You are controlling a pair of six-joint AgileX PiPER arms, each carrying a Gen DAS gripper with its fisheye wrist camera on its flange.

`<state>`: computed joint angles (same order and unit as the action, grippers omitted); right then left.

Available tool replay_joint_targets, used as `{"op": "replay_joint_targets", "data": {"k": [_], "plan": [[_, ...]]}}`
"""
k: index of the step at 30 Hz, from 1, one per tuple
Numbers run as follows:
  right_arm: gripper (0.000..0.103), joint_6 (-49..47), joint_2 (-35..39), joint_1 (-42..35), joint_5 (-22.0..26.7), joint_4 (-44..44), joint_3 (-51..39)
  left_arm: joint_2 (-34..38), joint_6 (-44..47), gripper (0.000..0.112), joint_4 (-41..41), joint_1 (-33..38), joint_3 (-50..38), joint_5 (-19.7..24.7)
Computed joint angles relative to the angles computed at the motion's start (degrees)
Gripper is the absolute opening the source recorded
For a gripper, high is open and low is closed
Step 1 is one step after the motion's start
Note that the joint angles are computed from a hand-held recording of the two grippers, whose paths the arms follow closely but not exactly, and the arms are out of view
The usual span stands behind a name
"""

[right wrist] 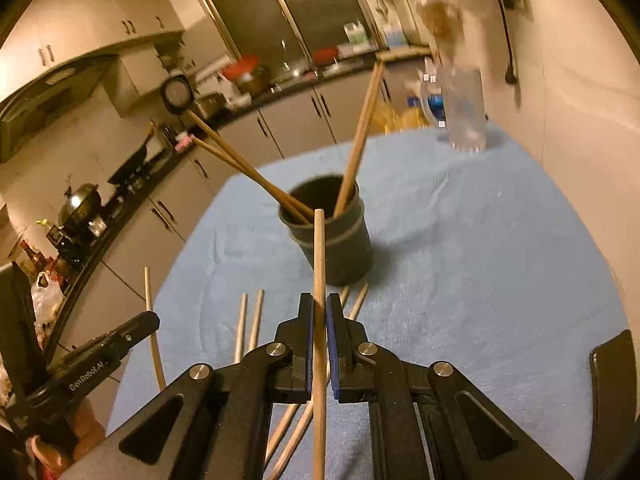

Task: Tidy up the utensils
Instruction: 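Close the right gripper on a third chopstick and lift it, then carry the upright chopstick over the grey holder and lower it in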

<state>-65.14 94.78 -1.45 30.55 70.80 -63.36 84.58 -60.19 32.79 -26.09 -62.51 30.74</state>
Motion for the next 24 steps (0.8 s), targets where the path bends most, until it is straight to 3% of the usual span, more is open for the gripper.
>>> {"op": "replay_joint_targets", "data": {"k": [5, 12, 24], "plan": [[0.007, -13.39, -4.77, -1.91, 1.82, 10.98, 5.76, -3.37, -3.82, 0.006, 4.63, -3.91, -0.34, 3.57], [0.007, -22.18, -9.71, -3.34, 2.83, 18.33, 10.26, -5.29, -7.54, 0.006, 9.13, -7.83, -0.81, 6.73], [0.007, -23.26, -12.76, -6.12, 5.73, 19.61, 11.64, -4.71, -9.36, 0.006, 12.12, -10.95, -3.58, 9.96]]}}
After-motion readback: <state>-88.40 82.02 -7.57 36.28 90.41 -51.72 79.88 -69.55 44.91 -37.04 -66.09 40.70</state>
